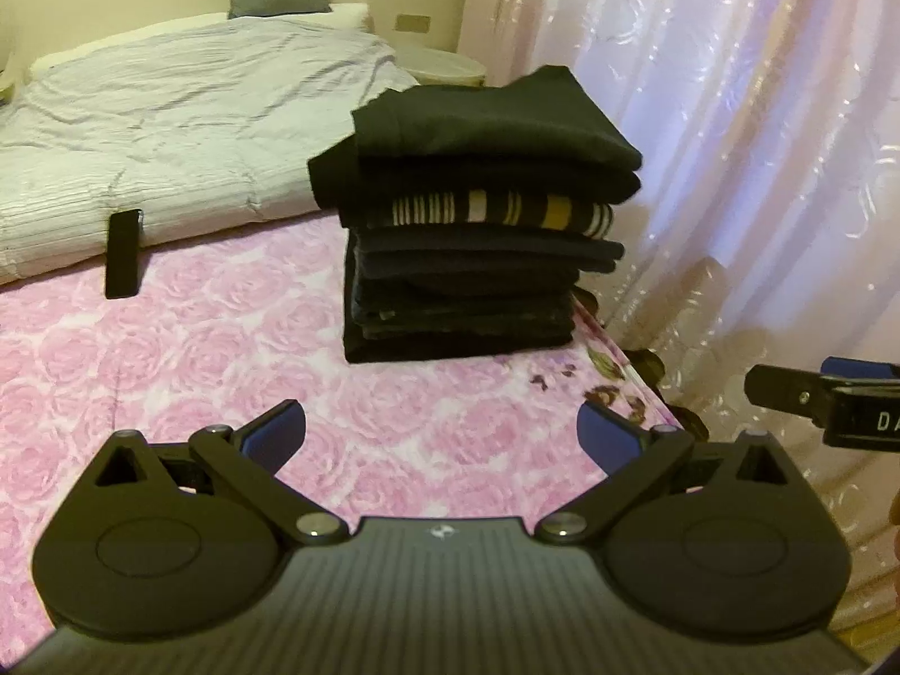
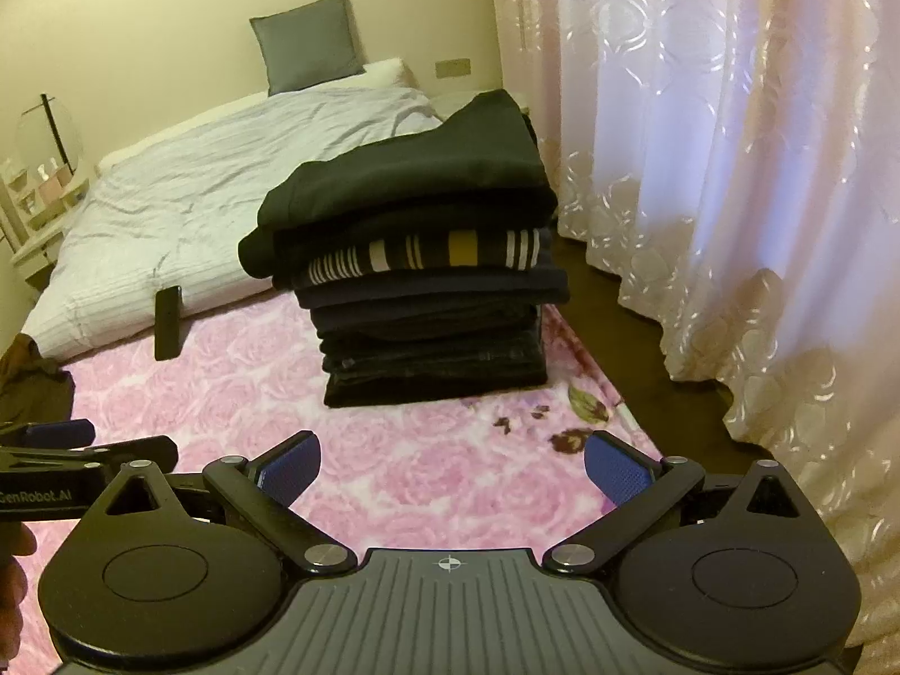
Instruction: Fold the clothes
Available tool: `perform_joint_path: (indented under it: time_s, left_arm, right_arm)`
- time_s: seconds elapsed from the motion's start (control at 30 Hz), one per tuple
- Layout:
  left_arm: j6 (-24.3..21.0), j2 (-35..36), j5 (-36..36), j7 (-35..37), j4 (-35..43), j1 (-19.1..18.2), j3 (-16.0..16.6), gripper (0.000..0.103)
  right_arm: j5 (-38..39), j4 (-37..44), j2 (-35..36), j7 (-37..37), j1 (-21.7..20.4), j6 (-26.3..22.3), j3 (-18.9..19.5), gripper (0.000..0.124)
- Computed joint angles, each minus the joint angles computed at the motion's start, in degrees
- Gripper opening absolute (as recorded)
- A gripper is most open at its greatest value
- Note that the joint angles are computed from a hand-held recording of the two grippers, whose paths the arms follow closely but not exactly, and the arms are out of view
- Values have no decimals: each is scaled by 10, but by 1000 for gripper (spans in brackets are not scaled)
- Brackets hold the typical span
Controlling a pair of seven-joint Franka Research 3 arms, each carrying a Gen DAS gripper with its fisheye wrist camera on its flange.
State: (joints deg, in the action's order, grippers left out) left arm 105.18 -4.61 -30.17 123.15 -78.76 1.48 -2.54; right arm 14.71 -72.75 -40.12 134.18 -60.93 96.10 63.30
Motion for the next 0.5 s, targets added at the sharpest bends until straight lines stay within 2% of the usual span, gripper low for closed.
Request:
perform_joint_path:
  time_s: [0.2, 0.5]
  left_arm:
    - [27, 5, 30, -31, 9, -10, -13, 101]
    - [36, 12, 59, -67, 19, -22, -24, 102]
  right_arm:
    - [-18, -8, 15, -37, -1, 34, -2, 102]
    - [-62, -53, 60, -33, 56, 87, -13, 102]
